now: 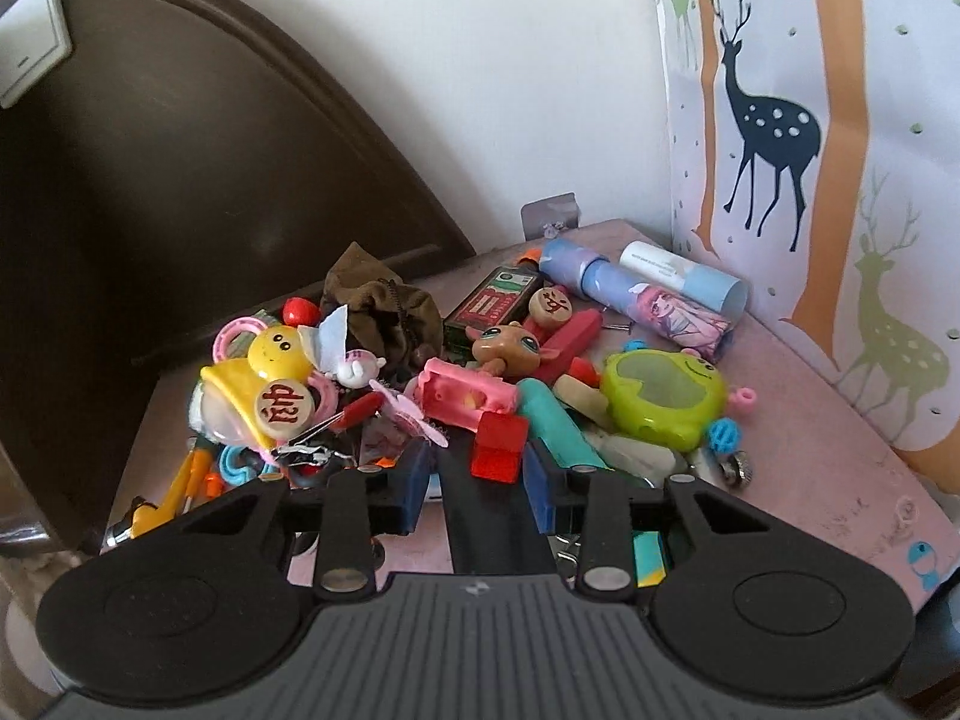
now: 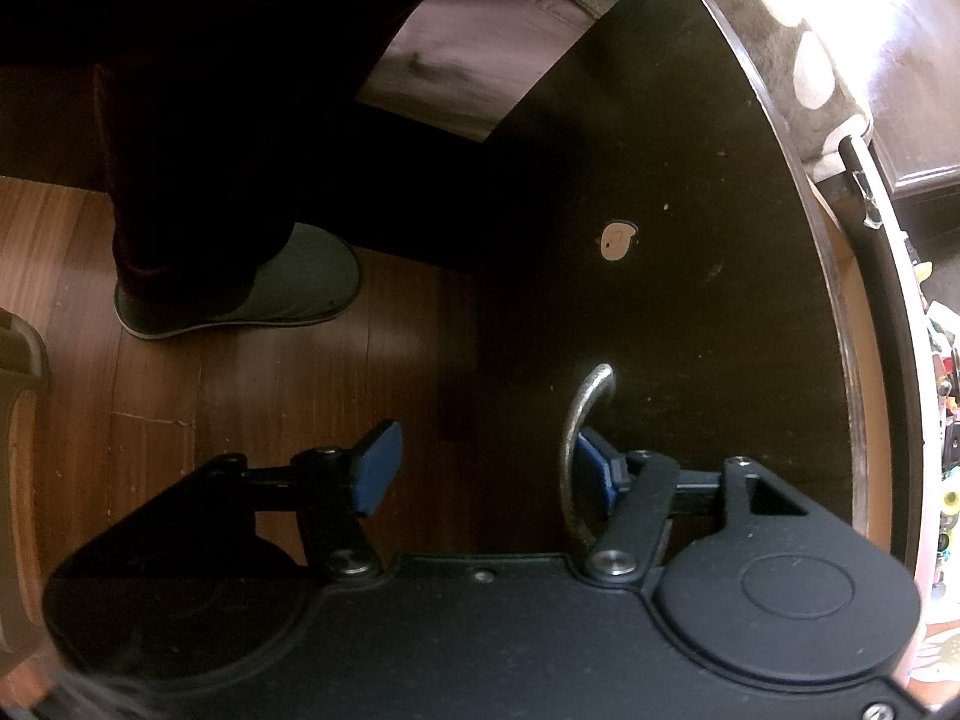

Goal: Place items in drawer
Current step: 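Grasp the red block from the toy pile with the left tool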

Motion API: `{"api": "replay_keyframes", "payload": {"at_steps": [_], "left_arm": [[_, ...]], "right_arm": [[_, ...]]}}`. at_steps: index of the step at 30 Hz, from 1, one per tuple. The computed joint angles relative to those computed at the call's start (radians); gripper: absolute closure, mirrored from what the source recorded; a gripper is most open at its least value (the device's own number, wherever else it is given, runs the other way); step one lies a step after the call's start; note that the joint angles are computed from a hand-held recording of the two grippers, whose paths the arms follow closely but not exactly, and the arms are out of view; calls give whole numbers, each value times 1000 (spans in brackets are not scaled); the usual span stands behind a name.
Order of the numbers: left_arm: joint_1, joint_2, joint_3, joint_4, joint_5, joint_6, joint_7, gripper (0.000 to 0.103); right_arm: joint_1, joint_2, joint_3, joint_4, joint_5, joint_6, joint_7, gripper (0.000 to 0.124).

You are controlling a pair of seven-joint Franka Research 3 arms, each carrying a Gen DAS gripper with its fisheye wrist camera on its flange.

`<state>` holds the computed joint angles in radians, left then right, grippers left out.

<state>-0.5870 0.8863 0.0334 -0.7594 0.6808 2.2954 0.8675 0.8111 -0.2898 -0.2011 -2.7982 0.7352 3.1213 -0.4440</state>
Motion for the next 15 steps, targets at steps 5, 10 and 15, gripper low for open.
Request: {"api": "replay_keyframes", "payload": {"at_steps": [5,10,15], "left_arm": [[10,66,-5,100,-37,-22,46,72],[14,111,-1,174,-81,-29,94,84],[-2,30,18,48,-55,25,50,85]], "right_arm": [[0,-3,-2,0,4,-3,-8,61],[-15,-3,15,2,-2,-8,2,61],[-45,-7,39,6,-18,-27,24,61]]}}
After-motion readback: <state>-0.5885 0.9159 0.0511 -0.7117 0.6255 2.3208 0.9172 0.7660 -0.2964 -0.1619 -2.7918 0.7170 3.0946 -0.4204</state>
